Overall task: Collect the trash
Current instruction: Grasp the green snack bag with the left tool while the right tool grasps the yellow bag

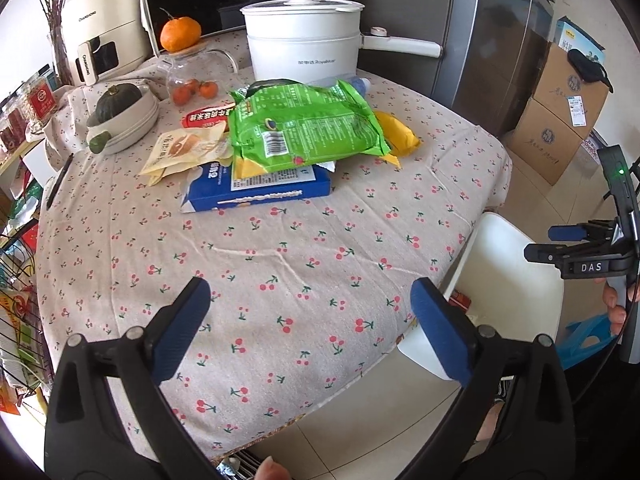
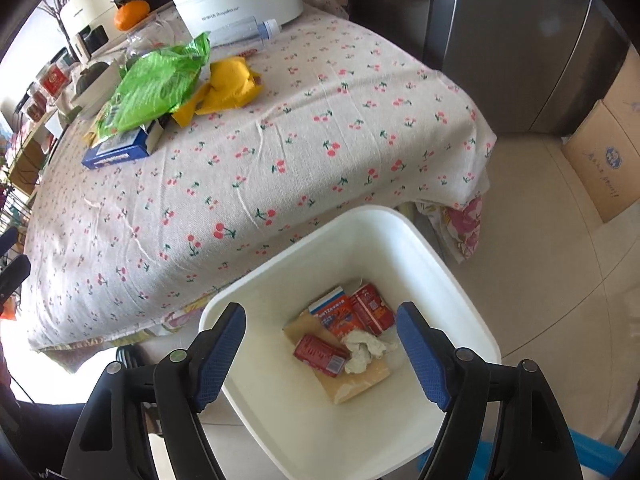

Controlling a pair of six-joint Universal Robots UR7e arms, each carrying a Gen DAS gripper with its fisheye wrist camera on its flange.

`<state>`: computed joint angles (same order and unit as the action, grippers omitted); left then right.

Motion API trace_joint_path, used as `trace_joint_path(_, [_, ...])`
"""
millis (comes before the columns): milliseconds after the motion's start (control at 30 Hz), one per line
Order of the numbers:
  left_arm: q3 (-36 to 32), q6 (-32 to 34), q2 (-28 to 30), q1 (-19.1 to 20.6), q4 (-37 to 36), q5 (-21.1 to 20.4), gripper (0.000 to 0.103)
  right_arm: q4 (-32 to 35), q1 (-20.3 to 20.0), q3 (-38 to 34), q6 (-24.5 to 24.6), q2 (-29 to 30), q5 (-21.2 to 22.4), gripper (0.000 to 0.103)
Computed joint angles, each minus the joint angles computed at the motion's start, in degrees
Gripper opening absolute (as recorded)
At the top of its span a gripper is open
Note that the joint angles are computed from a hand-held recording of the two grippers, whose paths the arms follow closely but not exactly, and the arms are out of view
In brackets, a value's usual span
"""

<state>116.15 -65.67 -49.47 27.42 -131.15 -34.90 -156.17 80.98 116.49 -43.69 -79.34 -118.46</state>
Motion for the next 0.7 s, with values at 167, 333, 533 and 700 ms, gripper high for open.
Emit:
trace_joint_path(167, [-0.24,1.91,-1.79,2.45,-0.12,0.48,0.100,-0.33,2.39,-1.87,0.21,1.47,0.95,0.082])
trace_joint_path(333, [0.45,11.59,-2.34,6.03,-13.79,-0.28,0.100,-0.52,4.78,-4.72,0.89,4.75,0.94,0.082])
trace_joint_path(533, [0.01,18.34,-0.08,12.73,-31.36,-4.62,0.088,-0.38,6.89,-8.18,2.72,8.60,0.78,0.082])
trace_joint_path(700, [-1.94,18.56,2.06,17.51,-38.97,-8.11,0.083,-0.61,7.74,-10.43,4.12,11.02,-0.13,0.082])
